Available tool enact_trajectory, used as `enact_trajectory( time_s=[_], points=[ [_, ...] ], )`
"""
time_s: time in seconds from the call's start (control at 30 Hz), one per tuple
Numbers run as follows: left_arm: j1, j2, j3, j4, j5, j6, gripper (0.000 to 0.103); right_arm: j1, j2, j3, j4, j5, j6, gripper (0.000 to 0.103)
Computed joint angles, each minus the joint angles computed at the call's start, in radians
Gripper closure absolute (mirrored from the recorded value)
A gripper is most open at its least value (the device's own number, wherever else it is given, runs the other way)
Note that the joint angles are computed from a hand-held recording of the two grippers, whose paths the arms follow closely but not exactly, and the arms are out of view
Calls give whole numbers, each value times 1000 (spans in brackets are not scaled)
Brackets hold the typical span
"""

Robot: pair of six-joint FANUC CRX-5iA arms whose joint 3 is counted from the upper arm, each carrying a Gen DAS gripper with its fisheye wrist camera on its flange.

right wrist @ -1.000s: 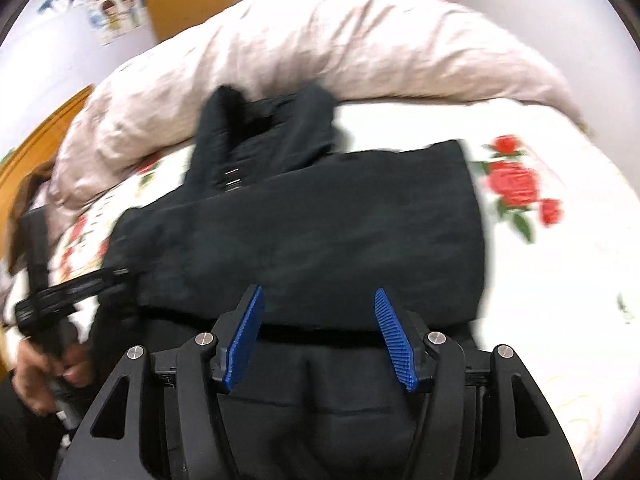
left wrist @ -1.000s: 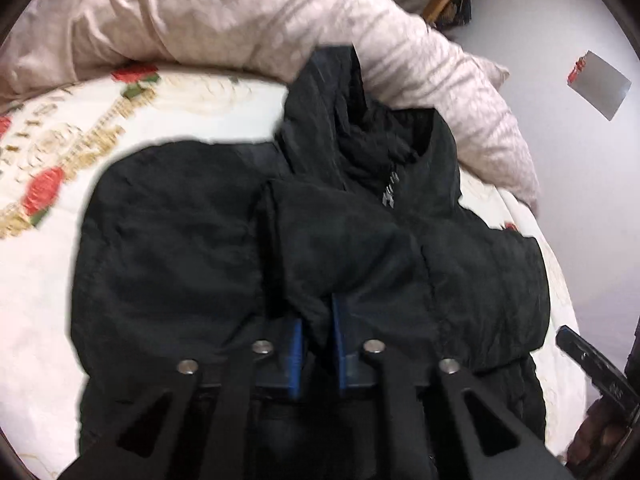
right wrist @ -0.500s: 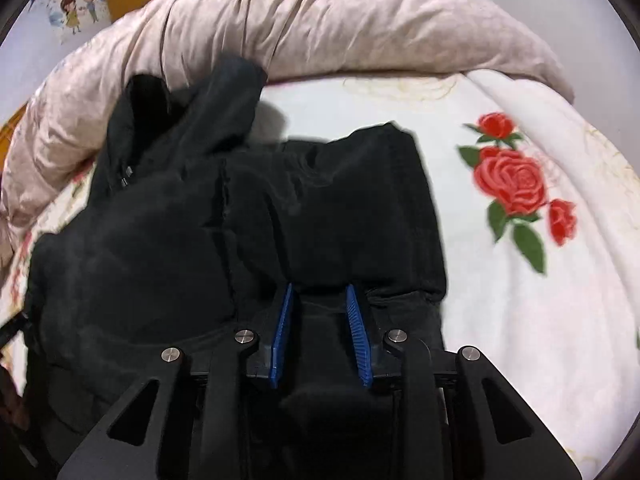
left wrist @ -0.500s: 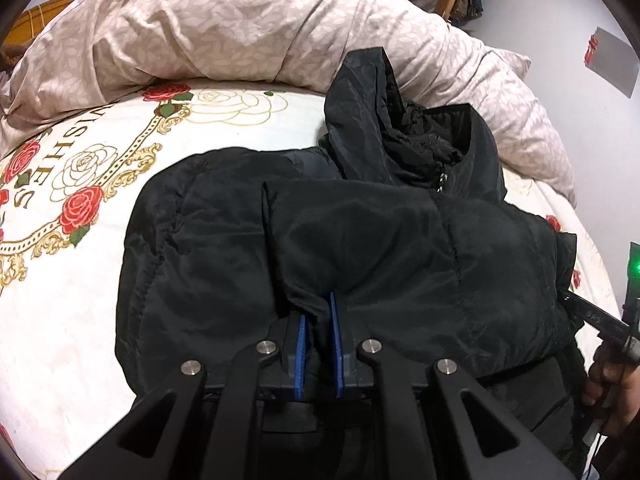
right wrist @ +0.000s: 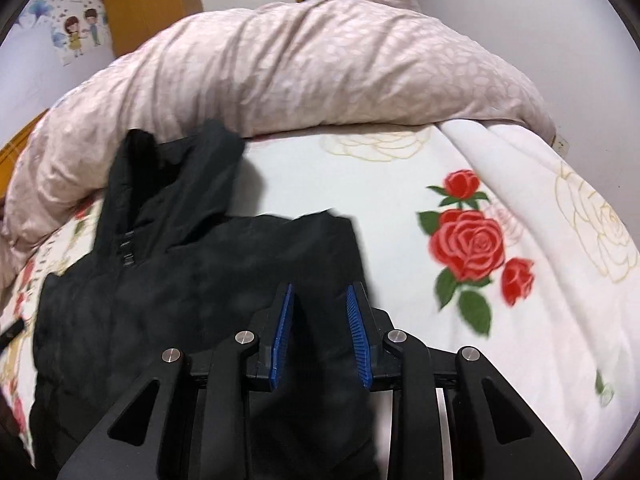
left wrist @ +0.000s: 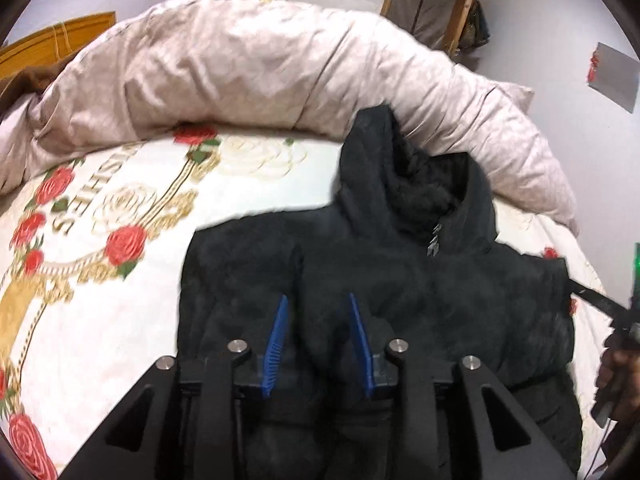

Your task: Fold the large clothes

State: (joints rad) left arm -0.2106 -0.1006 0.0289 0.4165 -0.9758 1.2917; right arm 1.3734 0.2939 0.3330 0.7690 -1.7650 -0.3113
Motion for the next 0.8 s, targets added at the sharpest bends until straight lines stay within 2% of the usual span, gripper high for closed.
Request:
enact_trajectory(
  time_s=[0.1, 0.2, 0.3, 0.43, 0.5, 0.6, 0.7, 0.8],
  points=[
    [-54, 64, 59, -27, 10, -22, 67, -27, -12, -26, -34, 27, 19, 74],
    [-99, 152, 130, -129, -30, 29, 65, -53, -20, -54, -96, 49, 44, 74],
    [-104, 178, 118, -131, -6, 20, 64, -51, -47, -104, -109, 83, 14, 74],
    [-121, 197, 175, -185, -45, 45, 65, -21, -49, -71, -80, 37, -13, 74],
    [-106, 180, 183, -169, -61, 43, 65, 18, -47, -57, -28, 10, -39, 74],
    [-69, 88, 94, -77, -10, -11, 65, 91, -20, -17, 34, -36, -51, 74],
    [-45, 21, 3, 17, 11, -68, 65, 113, -17, -20, 2, -6, -63, 74],
    [-79, 55, 28, -66, -35, -32, 65, 92, -19, -43, -67, 51, -76, 74]
  ],
)
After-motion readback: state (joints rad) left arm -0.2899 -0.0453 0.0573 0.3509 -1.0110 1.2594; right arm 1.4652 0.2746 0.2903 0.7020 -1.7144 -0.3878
